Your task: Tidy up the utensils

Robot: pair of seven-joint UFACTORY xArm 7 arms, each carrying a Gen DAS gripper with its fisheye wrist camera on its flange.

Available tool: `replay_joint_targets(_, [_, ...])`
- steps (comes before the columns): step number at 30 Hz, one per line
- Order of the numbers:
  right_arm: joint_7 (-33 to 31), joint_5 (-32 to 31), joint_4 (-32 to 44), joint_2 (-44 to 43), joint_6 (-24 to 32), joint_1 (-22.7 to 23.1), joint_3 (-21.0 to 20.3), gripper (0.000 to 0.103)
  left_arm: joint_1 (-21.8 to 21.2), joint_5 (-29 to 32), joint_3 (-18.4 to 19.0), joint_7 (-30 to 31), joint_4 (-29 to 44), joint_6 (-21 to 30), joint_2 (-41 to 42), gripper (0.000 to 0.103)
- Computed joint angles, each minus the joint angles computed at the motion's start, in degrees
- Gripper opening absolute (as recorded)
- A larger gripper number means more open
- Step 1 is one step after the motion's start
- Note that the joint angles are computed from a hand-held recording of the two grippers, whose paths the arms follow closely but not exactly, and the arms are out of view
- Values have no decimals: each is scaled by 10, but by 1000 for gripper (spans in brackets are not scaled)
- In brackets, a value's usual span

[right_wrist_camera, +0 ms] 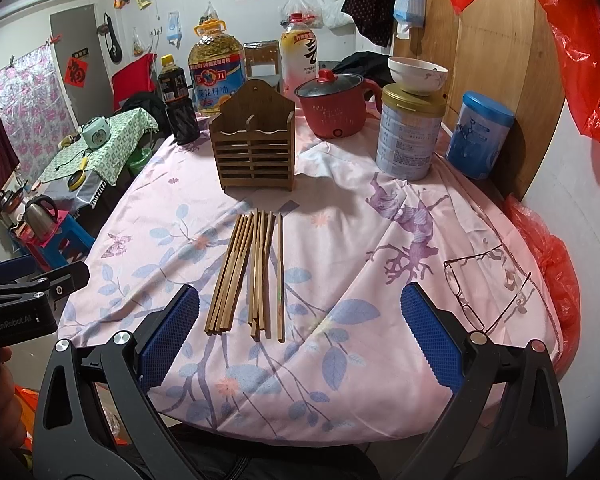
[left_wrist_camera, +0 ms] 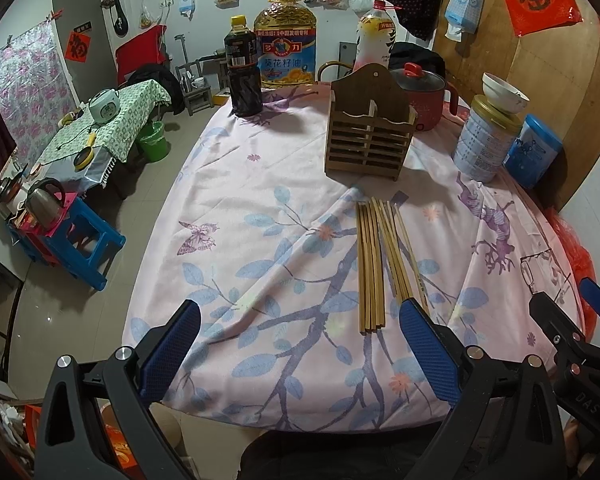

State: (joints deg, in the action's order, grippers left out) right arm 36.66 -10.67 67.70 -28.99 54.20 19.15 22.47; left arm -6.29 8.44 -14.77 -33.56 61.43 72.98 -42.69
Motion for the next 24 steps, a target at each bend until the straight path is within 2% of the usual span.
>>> replay_joint_targets(5, [-2,5,-8,-2,-2,4,-2,97,-3,-4,2,-3,-16,-2,-9,97])
replay_joint_targets(10, [-10,11,-6,4,-3,7,-8,97,-7,-26,4,-11,16,46,11,97])
replay_joint_targets(12, [-14,15,-7,6,-3,9,-11,97,-7,-28,5,-16,17,46,12,97])
replay_joint_targets(18, [-41,38,-15,6,-6,19,-29,97,-5,-24,-2,-43,6,26,6,97])
replay_joint_targets(24, [-83,72,-28,4,-13,29,-52,97,-2,-3,-23,-66,20,57,17,97])
